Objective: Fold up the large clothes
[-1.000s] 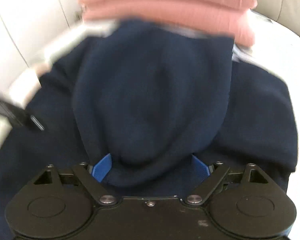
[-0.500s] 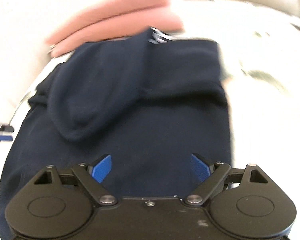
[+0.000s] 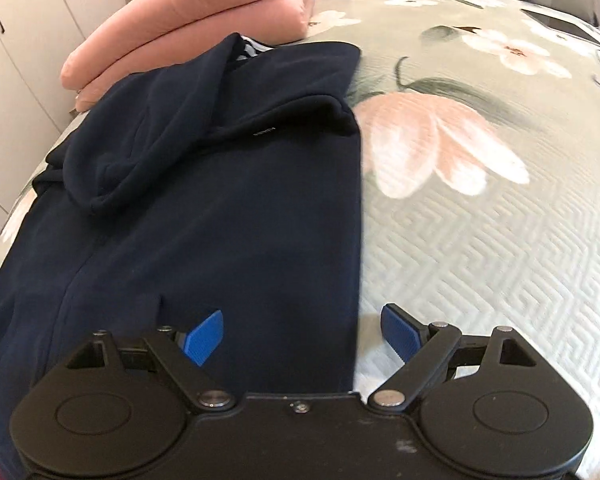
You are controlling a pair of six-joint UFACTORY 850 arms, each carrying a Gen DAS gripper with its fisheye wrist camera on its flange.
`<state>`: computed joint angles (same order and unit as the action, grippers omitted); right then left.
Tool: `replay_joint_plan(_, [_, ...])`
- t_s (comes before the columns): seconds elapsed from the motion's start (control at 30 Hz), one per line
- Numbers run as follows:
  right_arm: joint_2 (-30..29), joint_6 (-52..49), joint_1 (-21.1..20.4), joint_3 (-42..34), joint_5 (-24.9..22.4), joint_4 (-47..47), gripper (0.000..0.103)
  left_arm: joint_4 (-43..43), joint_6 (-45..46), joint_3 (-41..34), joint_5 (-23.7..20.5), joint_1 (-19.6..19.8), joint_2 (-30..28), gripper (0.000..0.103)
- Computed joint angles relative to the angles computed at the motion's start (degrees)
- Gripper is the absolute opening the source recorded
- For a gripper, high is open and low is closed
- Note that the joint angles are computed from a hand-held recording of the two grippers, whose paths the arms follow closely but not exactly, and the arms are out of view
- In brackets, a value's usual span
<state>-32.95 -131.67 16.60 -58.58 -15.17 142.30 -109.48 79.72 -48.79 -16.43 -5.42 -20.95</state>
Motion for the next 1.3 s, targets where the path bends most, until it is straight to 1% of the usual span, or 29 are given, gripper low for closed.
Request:
replay_joint_plan(0.07, [0.18,2.64,-0.39,0.89,-1.78,-2.98,0.103,-1.62,2.13,1.24,-0.06,-0.4,0.84,0.073])
replay_joint_plan(0.2, [2.41,9.27,-2.16,4.58,-6.16,-14.41,0.103,-6.65,9.13,5.41,-1.48,-1.13,3.8,0.072])
replay_joint_plan(0.27, [3.05,11.27,-2.86,6.12,-8.39,-16.4,0.103,-9.52,11.71,7.95,-2.69,-1.15,5.46,0.072])
replay_joint_plan(0.33, [3.78,13.89,-3.67,7.71,-10.45,-18.71,0.103,-8.85,10.81,10.06,-4.78,-0.57,6.78,0.072])
replay_joint_plan(0.43, [5.03,19.57,-4.89,9.74,-13.13,-23.72,0.103,-4.81,6.85,12.29,-7.21,0.43,8.44,0.069])
replay_joint_plan(0.47, [5.61,20.84,-5.29,10.58,-13.83,-24.96,0.103,-3.01,5.08,12.85,-7.77,0.72,8.83,0.066])
replay_joint_plan(0.53, [6.68,24.23,-5.62,11.79,-14.64,-28.8,0.103,-0.51,2.58,14.24,-9.16,1.24,9.69,0.064])
replay_joint_plan(0.63, [8.04,30.67,-5.9,13.26,-16.01,-36.09,0.102,0.81,1.0,16.5,-10.63,1.21,10.95,0.064])
replay_joint_plan(0.7, [8.42,33.64,-5.86,14.3,-17.34,-39.17,0.099,-0.05,1.76,18.28,-12.15,1.12,11.78,0.063])
replay_joint_plan(0.73, [8.96,33.1,-5.89,15.28,-17.88,-38.86,0.099,-0.77,2.14,19.16,-13.37,1.23,12.06,0.061])
replay_joint_plan(0.77, [9.48,32.61,-6.01,16.3,-18.78,-38.74,0.099,-0.68,1.74,19.81,-14.06,1.21,12.26,0.057])
replay_joint_plan(0.83, [10.09,32.44,-6.41,17.77,-20.54,-38.14,0.099,-2.3,3.49,21.45,-15.26,1.34,13.12,0.057])
replay_joint_plan(0.9, [10.74,31.8,-6.67,19.35,-22.15,-36.23,0.098,-2.25,3.03,22.44,-16.54,1.49,13.81,0.057])
replay_joint_plan(0.97, [10.96,32.44,-6.96,20.26,-23.31,-36.34,0.095,-1.77,2.83,23.25,-16.88,1.34,14.6,0.057])
replay_joint_plan(1.07, [10.44,33.36,-8.22,22.07,-28.15,-36.29,0.094,0.6,0.49,23.81,-16.72,0.48,15.33,0.057])
replay_joint_plan(1.1, [10.14,32.92,-8.63,22.89,-30.19,-35.09,0.093,0.72,0.59,24.15,-16.77,0.08,15.68,0.057])
replay_joint_plan(1.13, [10.1,32.16,-8.63,23.69,-31.0,-32.92,0.091,0.42,1.13,24.49,-16.59,-0.43,16.03,0.057])
replay_joint_plan(1.17, [10.54,30.15,-8.54,25.16,-31.42,-28.77,0.084,0.05,1.84,24.73,-16.27,-0.92,16.09,0.054])
replay_joint_plan(1.2, [10.87,28.82,-8.2,26.21,-31.18,-24.76,0.065,-1.24,2.54,24.7,-14.27,-2.01,16.3,0.039])
replay_joint_plan(1.23, [11.3,27.91,-7.92,27.13,-30.65,-21.39,0.051,-2.19,2.57,24.5,-12.25,-2.91,16.26,0.029])
replay_joint_plan(1.27, [11.66,26.59,-7.72,27.97,-30.48,-18.75,0.029,-3.35,2.48,24.27,-11.29,-3.39,15.88,0.015])
replay_joint_plan(1.3, [12.03,24.91,-7.76,28.73,-30.99,-17.23,0.024,-6.08,3.12,24.33,-12.19,-3.36,15.41,0.014])
